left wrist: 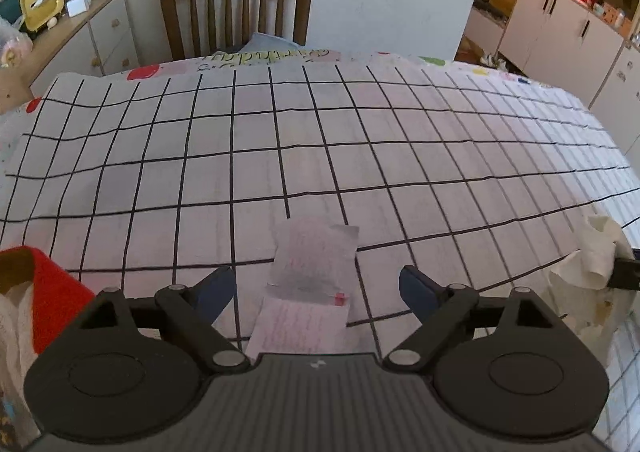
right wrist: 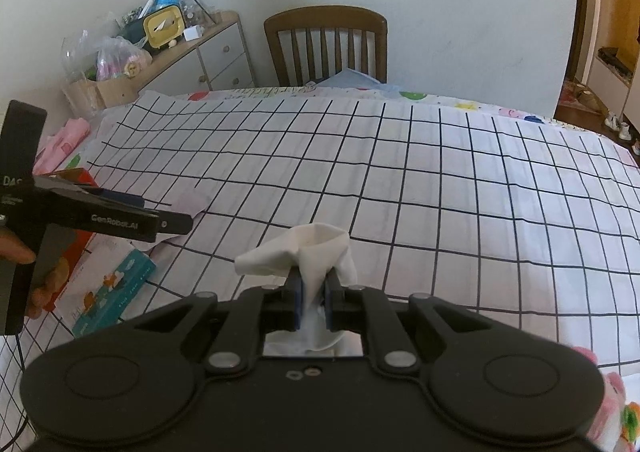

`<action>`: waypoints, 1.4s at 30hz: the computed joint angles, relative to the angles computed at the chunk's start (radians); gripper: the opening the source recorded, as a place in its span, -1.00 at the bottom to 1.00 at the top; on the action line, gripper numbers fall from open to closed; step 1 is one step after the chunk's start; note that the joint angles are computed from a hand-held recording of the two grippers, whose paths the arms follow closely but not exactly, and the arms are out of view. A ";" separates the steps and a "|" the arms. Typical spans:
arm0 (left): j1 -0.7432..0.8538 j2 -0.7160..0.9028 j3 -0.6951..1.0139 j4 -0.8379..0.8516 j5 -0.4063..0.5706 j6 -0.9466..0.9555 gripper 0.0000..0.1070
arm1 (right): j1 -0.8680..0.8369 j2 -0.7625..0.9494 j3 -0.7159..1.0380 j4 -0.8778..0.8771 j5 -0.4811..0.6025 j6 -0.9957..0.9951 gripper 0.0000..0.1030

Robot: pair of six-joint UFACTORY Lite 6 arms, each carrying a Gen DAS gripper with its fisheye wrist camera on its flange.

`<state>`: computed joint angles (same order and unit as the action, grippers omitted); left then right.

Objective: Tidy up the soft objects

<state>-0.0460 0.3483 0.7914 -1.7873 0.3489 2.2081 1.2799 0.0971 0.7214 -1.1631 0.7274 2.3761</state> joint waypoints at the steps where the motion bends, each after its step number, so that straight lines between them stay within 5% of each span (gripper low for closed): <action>1: -0.010 0.011 0.007 -0.023 -0.010 0.021 0.68 | -0.003 0.003 0.001 -0.004 -0.004 0.002 -0.82; 9: -0.047 0.058 0.041 -0.061 -0.054 0.036 0.62 | -0.023 0.010 0.004 -0.022 -0.024 0.002 -0.82; 18: -0.074 0.020 0.007 -0.262 -0.080 0.266 -0.34 | -0.018 0.016 0.006 -0.019 -0.021 0.003 -0.82; 27: -0.028 -0.020 -0.026 -0.241 -0.038 0.237 -0.76 | 0.014 0.008 0.027 0.024 0.024 -0.031 -0.82; 42: 0.150 -0.242 -0.166 0.023 0.097 0.067 -0.89 | 0.095 0.050 0.152 0.103 0.132 -0.103 -0.82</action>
<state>0.1038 0.1066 0.6257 -1.7644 0.4458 2.2755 1.3751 0.1475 0.8730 -1.0597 0.8595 2.2726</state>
